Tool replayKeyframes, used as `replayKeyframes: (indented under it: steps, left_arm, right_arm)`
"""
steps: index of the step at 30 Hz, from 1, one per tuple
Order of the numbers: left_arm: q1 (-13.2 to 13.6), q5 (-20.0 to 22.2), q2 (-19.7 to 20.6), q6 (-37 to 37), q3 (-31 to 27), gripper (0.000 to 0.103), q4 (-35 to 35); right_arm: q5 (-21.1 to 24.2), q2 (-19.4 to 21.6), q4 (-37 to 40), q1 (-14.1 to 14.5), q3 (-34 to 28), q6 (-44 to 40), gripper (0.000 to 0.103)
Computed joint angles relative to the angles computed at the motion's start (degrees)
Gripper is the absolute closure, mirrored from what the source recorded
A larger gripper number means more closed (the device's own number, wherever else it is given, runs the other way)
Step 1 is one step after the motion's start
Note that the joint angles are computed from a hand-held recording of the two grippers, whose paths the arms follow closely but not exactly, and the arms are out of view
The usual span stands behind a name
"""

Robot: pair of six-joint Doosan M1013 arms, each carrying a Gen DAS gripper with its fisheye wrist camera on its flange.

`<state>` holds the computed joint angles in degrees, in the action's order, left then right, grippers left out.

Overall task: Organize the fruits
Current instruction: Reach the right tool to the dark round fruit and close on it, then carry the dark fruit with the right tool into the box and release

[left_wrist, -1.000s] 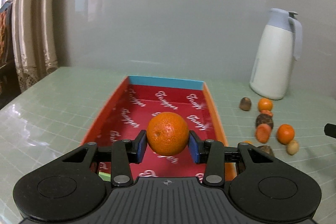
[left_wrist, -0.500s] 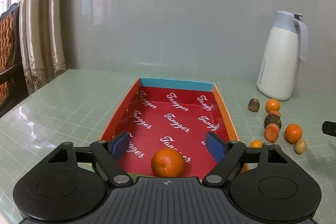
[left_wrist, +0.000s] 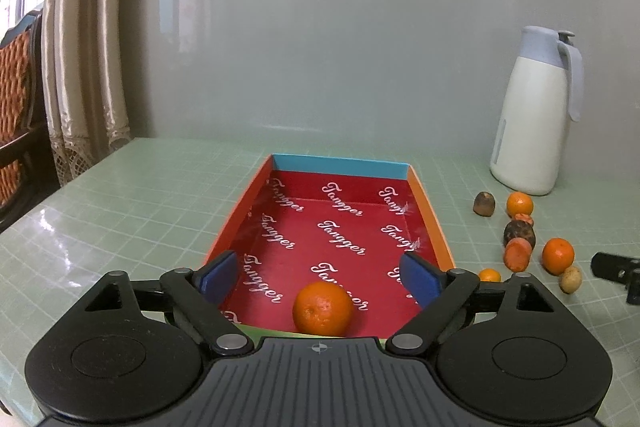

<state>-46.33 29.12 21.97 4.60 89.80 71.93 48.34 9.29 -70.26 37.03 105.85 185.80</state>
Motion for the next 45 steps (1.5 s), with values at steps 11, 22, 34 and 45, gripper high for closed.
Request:
replayKeyframes:
  steps: [11,22,34,45]
  left_arm:
    - [1.05,1.08,-0.69,-1.29,1.14,0.015,0.83]
    - [2.72,2.26,-1.48,-3.15,2.71,0.015,1.33]
    - [3.64,1.90,-1.78,-3.72,3.38,0.015,1.11]
    - [3.65,2.06,-1.90,-4.16,3.54,0.015,1.30]
  right_arm:
    - [-5.08,2.01,3.93,-0.26,-2.28,-4.58,0.005]
    - [-6.47,5.31,8.75,-1.09,-5.14,-10.07,0.020]
    - [-5.05,7.47,12.85,-1.48,-7.19,-14.79,0.037]
    - [-5.05,6.98,13.91,-1.43,-7.28,-14.82,0.059]
